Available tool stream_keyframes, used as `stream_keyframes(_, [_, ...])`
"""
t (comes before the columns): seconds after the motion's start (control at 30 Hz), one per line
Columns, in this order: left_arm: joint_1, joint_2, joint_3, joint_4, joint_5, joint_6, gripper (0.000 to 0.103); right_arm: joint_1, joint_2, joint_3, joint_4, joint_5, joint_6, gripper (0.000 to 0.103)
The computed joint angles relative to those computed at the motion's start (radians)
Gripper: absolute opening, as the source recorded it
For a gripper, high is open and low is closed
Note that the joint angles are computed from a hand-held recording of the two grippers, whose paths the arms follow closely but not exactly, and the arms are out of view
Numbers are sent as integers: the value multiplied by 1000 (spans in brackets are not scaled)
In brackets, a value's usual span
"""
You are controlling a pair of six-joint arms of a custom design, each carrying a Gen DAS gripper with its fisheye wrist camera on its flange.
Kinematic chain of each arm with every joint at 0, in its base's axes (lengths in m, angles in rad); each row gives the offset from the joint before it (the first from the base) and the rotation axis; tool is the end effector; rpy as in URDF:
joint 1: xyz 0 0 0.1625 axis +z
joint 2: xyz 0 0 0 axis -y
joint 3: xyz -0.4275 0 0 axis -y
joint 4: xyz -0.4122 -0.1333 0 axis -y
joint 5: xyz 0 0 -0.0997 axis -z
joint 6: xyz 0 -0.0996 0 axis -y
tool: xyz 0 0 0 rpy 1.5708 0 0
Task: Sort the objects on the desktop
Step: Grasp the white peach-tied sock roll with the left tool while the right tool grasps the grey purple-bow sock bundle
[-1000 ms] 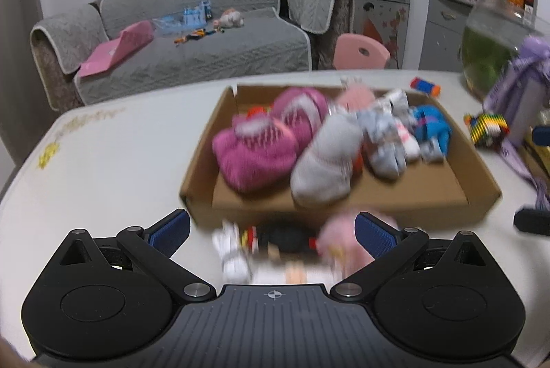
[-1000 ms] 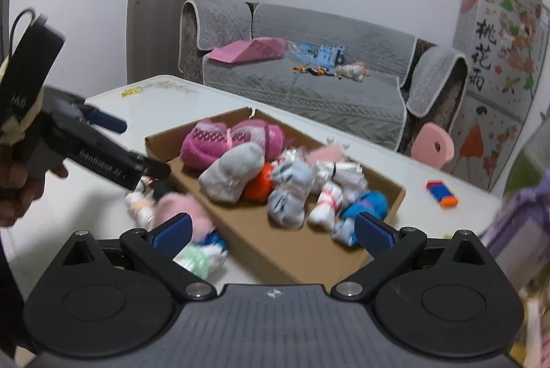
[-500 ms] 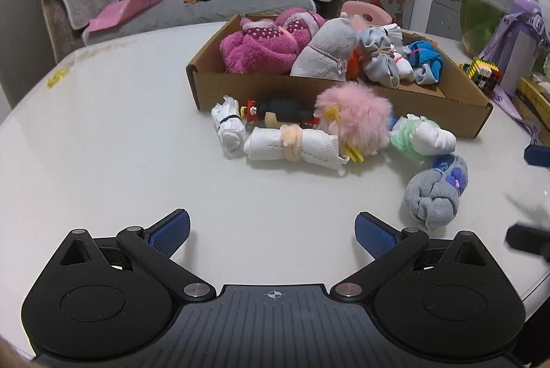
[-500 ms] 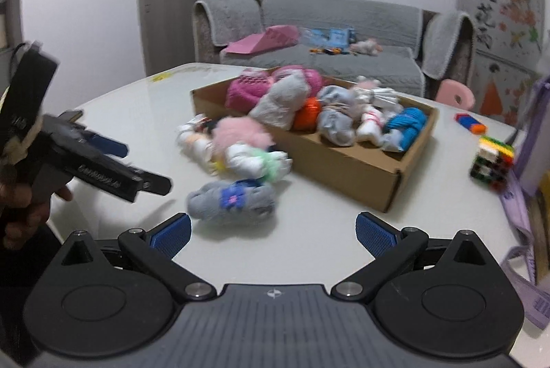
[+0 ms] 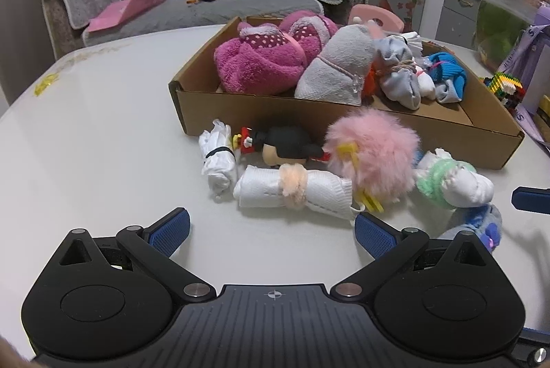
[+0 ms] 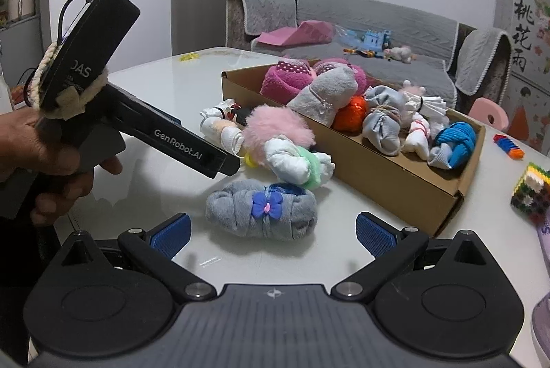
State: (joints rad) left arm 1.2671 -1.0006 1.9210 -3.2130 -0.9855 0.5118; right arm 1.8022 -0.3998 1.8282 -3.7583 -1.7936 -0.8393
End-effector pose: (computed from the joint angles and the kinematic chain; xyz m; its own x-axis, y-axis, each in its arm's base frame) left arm -0.0027 -0.6384 0.1979 -0.6787 0.2644 -0.6851 0.6387 0.6730 -0.3730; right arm 0.2440 -0.5502 -0.0810 -0.5336 -0.5760 0.6193 -0.8435 0.4154 -0.3405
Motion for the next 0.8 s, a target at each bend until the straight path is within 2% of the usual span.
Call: stream_keyframes(0.8, [7,40,-61,40,-51,44,103,23,5,-55,127,-58,20,102])
